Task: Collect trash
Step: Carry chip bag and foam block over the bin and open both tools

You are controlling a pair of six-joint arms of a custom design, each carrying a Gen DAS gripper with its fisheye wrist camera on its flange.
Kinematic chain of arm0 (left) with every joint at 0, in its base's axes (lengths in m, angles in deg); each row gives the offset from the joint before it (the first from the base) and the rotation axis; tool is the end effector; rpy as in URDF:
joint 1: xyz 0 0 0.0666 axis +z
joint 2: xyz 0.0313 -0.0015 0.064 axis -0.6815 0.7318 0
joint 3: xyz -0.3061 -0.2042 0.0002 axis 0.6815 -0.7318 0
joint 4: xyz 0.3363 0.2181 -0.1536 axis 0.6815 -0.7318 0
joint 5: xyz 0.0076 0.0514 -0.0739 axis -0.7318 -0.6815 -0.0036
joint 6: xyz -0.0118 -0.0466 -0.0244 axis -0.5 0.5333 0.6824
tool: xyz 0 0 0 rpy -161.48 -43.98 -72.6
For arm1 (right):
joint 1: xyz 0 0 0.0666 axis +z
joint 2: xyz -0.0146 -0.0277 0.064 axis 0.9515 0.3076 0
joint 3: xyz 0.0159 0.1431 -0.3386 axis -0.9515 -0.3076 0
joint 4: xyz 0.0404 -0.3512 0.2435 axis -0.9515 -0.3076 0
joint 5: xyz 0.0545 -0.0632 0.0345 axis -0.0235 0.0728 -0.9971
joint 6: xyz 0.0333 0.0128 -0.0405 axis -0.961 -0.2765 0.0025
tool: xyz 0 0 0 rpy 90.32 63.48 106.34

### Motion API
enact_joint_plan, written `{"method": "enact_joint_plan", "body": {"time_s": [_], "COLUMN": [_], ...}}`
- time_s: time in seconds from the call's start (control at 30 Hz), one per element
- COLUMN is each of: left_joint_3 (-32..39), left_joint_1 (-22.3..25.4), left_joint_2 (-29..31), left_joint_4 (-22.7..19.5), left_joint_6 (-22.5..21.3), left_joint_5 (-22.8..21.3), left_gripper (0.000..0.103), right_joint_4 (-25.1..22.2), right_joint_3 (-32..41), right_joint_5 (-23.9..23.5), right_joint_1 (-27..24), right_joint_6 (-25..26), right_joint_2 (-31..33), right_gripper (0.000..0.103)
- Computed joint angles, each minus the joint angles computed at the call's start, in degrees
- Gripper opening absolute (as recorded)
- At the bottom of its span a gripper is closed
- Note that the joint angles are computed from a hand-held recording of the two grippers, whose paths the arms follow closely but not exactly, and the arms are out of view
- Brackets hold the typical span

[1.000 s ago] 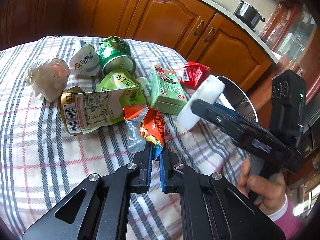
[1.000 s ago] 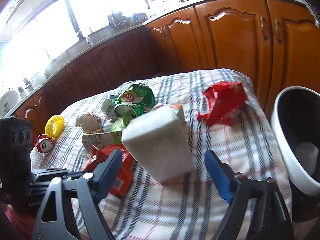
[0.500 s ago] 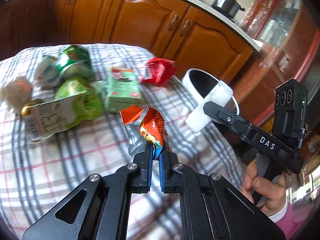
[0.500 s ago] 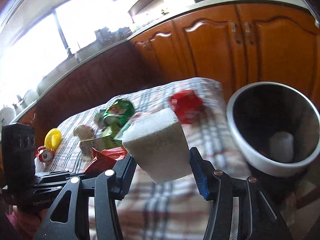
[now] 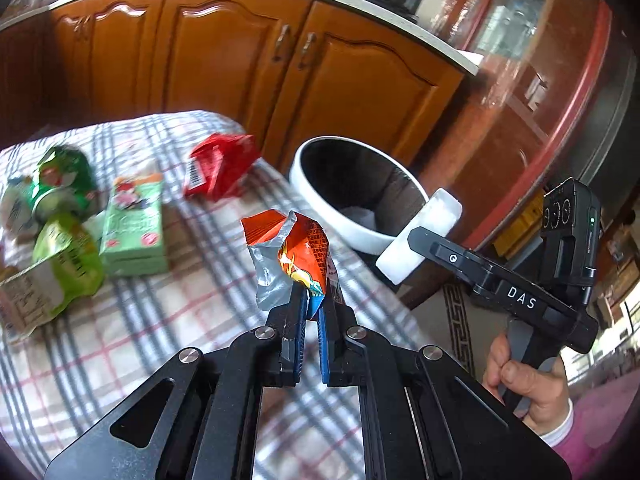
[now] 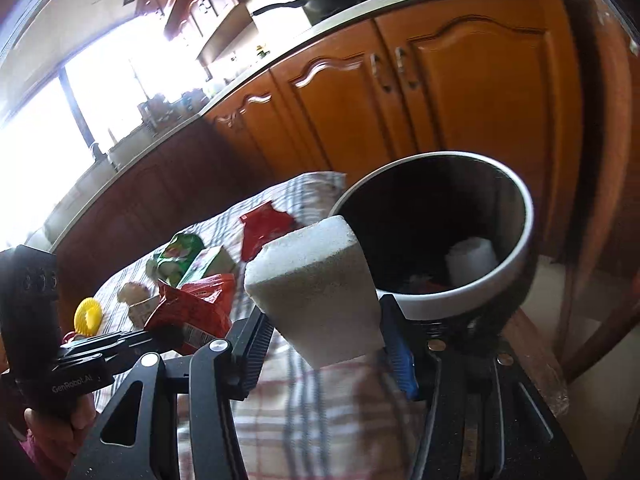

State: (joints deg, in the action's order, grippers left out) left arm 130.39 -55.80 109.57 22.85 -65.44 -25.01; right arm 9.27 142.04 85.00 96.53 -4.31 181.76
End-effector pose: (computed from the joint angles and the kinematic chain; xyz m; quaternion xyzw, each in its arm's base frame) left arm 0.6223 -0.1559 0.3922 0.1204 0.9054 -0.2361 0.3316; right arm 0.6143 0.2809 0.3680 0.0028 0.8861 0.2207 0.4075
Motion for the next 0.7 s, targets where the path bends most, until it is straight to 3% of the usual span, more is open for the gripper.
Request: {"method": "enact_joint_plan", "body": {"time_s": [0.7], "left_joint_3": [16.54], "left_joint_1": [-4.06], "left_joint_2": [10.39], "left_joint_4": [-4.67], "left_joint_6": [-2.48], "left_joint_5": [-2.01], "left_gripper": [0.005], "right_joint_4": [-0.67], "right_joint_3": [2.72], "right_joint_5": [1.26], "right_joint_1": [-4.19], "right_joint_6": [0.53], "right_joint_2": [1.33], "right_gripper": [0.054]}}
